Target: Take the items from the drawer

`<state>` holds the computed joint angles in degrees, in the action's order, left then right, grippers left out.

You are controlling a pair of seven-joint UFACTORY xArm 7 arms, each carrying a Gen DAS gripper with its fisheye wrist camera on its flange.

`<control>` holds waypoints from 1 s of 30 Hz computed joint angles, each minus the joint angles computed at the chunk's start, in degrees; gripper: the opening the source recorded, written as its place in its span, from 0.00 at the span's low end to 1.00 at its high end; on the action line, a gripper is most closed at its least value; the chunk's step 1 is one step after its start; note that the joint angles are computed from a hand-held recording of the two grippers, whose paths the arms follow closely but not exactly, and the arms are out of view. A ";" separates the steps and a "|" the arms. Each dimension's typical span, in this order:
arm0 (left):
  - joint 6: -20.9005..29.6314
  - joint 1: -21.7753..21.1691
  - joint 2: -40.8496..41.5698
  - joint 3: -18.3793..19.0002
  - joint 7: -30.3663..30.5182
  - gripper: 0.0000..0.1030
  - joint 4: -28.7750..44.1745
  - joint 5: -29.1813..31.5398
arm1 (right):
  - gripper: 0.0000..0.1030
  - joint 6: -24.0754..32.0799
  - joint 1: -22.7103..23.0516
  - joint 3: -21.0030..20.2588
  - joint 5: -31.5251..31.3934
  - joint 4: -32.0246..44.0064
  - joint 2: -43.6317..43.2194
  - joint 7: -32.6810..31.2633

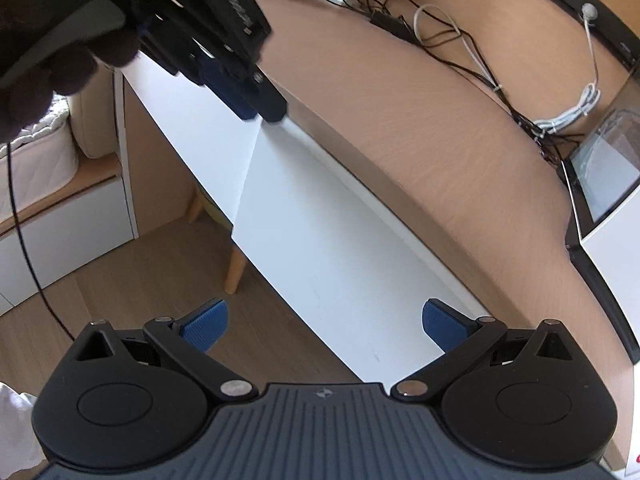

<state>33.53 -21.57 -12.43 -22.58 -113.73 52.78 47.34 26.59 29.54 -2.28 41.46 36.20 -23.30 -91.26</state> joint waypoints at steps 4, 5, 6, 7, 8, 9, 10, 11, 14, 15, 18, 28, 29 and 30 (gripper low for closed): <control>0.02 -1.02 -1.37 -0.75 -1.44 0.22 -1.62 -2.56 | 1.00 1.21 -0.37 0.48 -0.79 0.01 0.33 0.55; 0.08 -1.06 -1.52 -1.11 -2.13 0.22 -1.94 -2.91 | 1.00 1.62 -0.78 0.65 -1.28 -0.11 0.45 1.24; 0.11 -0.99 -1.58 -1.47 -2.81 0.22 -2.15 -2.83 | 1.00 1.58 -1.11 0.91 -1.66 -0.63 0.30 1.78; 0.36 -0.80 -1.65 -1.89 -3.69 0.22 -2.26 -2.32 | 1.00 1.14 -1.35 1.31 -2.12 -1.06 0.38 2.42; 1.07 -0.52 -1.59 -2.40 -4.83 0.22 -2.09 -1.49 | 1.00 0.71 -1.55 1.70 -2.64 -1.55 0.26 3.20; 1.94 -0.25 -1.57 -2.74 -5.85 0.22 -1.83 -0.57 | 1.00 0.44 -1.61 1.71 -2.93 -2.07 -0.06 3.69; 2.88 -0.04 -1.50 -2.98 -6.83 0.22 -1.48 0.37 | 1.00 0.31 -1.56 1.65 -3.08 -2.36 -0.38 4.26; 5.20 0.31 -1.06 -3.60 -8.81 0.22 -0.53 1.54 | 1.00 0.25 -1.47 1.35 -3.07 -2.48 -0.67 4.66; 5.72 -0.18 -0.16 -2.31 -8.24 0.22 0.63 3.29 | 1.00 -1.99 -1.00 0.99 -2.12 -2.97 -1.31 6.73; 5.49 -0.37 0.19 -1.80 -7.84 0.22 0.95 3.55 | 1.00 -2.67 -0.89 1.00 -1.99 -2.82 -1.13 7.90; 5.30 -0.91 1.34 -0.61 -6.48 0.22 2.05 3.93 | 1.00 -3.61 -1.29 1.25 -3.21 -2.34 -0.46 11.81; 3.79 -2.03 2.36 1.74 -4.34 0.23 2.15 2.39 | 1.00 -4.24 0.16 -0.75 -5.49 -2.91 -0.90 12.17; 3.37 -2.05 2.14 1.92 -3.88 0.23 1.87 2.17 | 1.00 -4.22 0.15 -0.79 -5.62 -2.88 -0.82 12.26; 2.95 -2.03 2.03 2.10 -3.13 0.23 1.74 1.82 | 1.00 -4.23 0.14 -0.79 -5.74 -2.93 -0.83 12.35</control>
